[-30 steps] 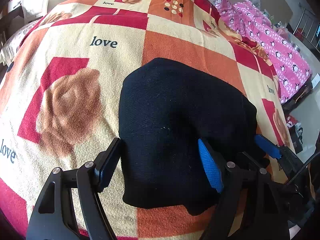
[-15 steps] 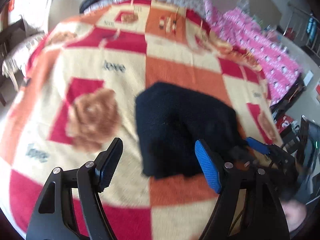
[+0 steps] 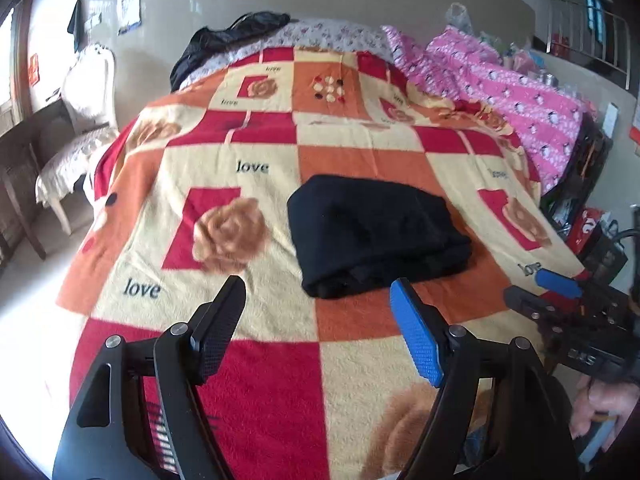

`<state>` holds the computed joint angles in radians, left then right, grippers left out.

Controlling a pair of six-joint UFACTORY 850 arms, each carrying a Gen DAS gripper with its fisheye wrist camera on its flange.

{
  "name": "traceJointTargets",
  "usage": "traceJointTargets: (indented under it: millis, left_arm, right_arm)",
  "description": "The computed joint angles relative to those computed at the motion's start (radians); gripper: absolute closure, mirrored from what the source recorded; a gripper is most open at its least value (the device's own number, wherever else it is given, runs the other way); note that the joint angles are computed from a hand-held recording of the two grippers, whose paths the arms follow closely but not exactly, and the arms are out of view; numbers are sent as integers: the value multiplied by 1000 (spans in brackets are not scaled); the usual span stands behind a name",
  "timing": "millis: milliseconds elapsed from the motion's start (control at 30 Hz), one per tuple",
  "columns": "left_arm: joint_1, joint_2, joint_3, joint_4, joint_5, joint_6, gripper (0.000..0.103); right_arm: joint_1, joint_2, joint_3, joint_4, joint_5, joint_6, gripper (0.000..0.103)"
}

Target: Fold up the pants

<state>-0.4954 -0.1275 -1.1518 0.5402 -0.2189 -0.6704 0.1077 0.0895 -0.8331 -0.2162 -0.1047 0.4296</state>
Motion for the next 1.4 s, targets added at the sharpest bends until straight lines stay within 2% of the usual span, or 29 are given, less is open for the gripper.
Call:
traceJointTargets:
  millis: [67,100,167,233,300,333,433,633,833,1067,1133,1267,1400]
  left_arm:
    - [-20,-19,-26,92,-83,-80,28]
    - [-23,-24,-34,76,-100,-65,28]
    - [-25,-29,-44,23,-113,-22,28]
    - [-33,-34,-53,38,-127,-32,28]
    - [-42,-40,-62,52,-150,-45,28]
    - [-43,-42,-64,43,-154,-37,28]
    - [-43,-53,-82,1,-165,-2,28]
    - [-37,-77,-115,-149,-182,138,28]
    - [-39,-90,-122,-288,-181,276,27]
    - [-43,-96,-123,-289,-190,275,24]
    - [-47,-97,-123,-231,-199,214,24]
    - [-43,-97,-124,-210,-206,185,24]
    - [-31,-102,-136,-312,-220,267,24]
  right_arm:
    - [11,17,4,80,-1,-72,35]
    - [20,24,2,58,-5,-49,35]
    - [31,33,-2,-23,-6,29,35]
    - [36,28,-14,-22,-23,22,35]
    - [39,24,-22,-100,-37,94,35]
    - [39,25,-23,-108,-38,104,35]
    - [24,19,-31,7,-44,6,35]
    - [35,12,-39,-203,-54,189,35]
    - [38,7,-45,-129,-46,124,35]
    - [35,10,-43,-168,-49,162,35]
    - [32,13,-42,-169,-48,164,35]
    - [32,18,-41,-189,-48,184,35]
    - [32,19,-43,-174,-46,163,35]
